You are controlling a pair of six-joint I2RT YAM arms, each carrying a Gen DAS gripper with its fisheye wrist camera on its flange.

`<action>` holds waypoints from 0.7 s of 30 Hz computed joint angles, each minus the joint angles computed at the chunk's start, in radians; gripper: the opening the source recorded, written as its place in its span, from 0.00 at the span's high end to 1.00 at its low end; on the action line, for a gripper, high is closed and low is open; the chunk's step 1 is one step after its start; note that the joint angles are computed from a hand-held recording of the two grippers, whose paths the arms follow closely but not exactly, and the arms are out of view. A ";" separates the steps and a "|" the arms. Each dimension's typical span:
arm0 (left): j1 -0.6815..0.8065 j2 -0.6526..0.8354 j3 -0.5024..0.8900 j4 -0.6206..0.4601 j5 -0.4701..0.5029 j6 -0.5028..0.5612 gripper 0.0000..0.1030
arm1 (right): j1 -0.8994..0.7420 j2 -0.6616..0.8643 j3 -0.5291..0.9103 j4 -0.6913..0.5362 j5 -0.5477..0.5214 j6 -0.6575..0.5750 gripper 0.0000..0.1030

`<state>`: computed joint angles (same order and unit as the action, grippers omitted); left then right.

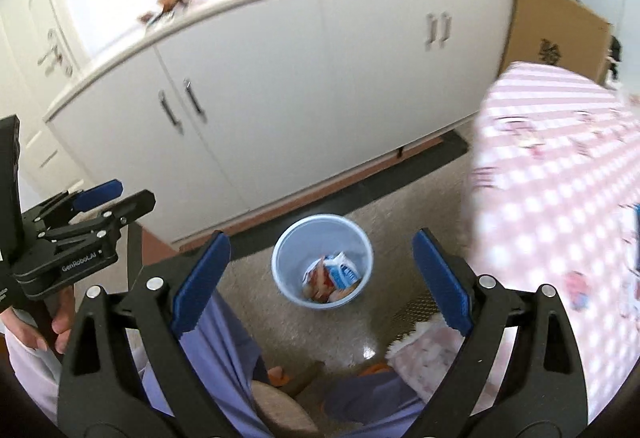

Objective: Collect trash
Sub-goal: 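Move both tools back from the bin to the table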

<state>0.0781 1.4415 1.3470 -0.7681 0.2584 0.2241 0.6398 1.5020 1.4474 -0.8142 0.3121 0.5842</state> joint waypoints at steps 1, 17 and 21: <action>-0.019 -0.013 -0.001 -0.001 -0.009 -0.005 0.36 | -0.005 -0.035 -0.025 -0.001 0.015 0.013 0.12; -0.509 -0.060 0.015 0.039 -0.052 -0.129 0.32 | -0.190 -0.577 -0.288 -0.275 0.232 0.188 0.12; -0.647 -0.002 0.061 0.043 -0.086 -0.145 0.32 | -0.368 -0.669 -0.326 -0.319 0.172 0.127 0.12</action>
<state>-0.5690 1.4391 1.4081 -0.7247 0.1722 0.0788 0.2715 0.8332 1.1215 -1.1329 0.4842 0.7109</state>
